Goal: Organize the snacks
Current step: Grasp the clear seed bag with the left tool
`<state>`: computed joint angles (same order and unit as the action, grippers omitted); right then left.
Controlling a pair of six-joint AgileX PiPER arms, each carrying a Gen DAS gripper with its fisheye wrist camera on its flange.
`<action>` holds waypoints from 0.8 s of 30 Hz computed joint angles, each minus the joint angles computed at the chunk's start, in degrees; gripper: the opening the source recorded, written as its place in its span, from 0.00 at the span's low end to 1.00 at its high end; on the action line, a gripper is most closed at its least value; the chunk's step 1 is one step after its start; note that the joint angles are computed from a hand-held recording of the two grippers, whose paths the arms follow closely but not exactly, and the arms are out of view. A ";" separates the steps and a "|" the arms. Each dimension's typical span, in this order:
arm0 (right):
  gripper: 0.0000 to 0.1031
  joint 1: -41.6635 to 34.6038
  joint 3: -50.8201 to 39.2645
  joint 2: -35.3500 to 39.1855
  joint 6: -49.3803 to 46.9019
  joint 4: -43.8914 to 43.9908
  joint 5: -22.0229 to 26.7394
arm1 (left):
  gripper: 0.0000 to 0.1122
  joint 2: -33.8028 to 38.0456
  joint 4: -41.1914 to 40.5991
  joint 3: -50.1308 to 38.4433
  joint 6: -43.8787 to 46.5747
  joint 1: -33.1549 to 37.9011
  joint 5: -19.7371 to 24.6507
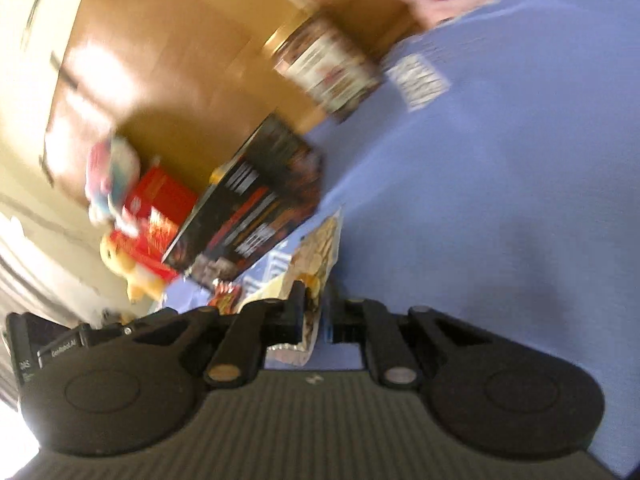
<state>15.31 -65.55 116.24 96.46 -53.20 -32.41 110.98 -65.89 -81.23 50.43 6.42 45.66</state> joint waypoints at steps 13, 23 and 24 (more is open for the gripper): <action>0.07 -9.93 10.83 5.74 10.82 6.82 -30.30 | 0.48 14.22 8.42 -18.84 -17.45 -11.72 8.83; 0.07 -9.70 5.07 6.82 12.10 0.85 -29.59 | 0.28 10.89 6.83 -14.89 -14.88 -8.42 6.31; 0.07 -9.13 3.26 6.78 12.79 0.03 -28.77 | 0.28 10.53 6.34 -15.15 -14.74 -7.82 6.37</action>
<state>6.17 -62.29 123.02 109.25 -53.17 -61.17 121.51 -59.54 -96.38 35.69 -1.40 52.02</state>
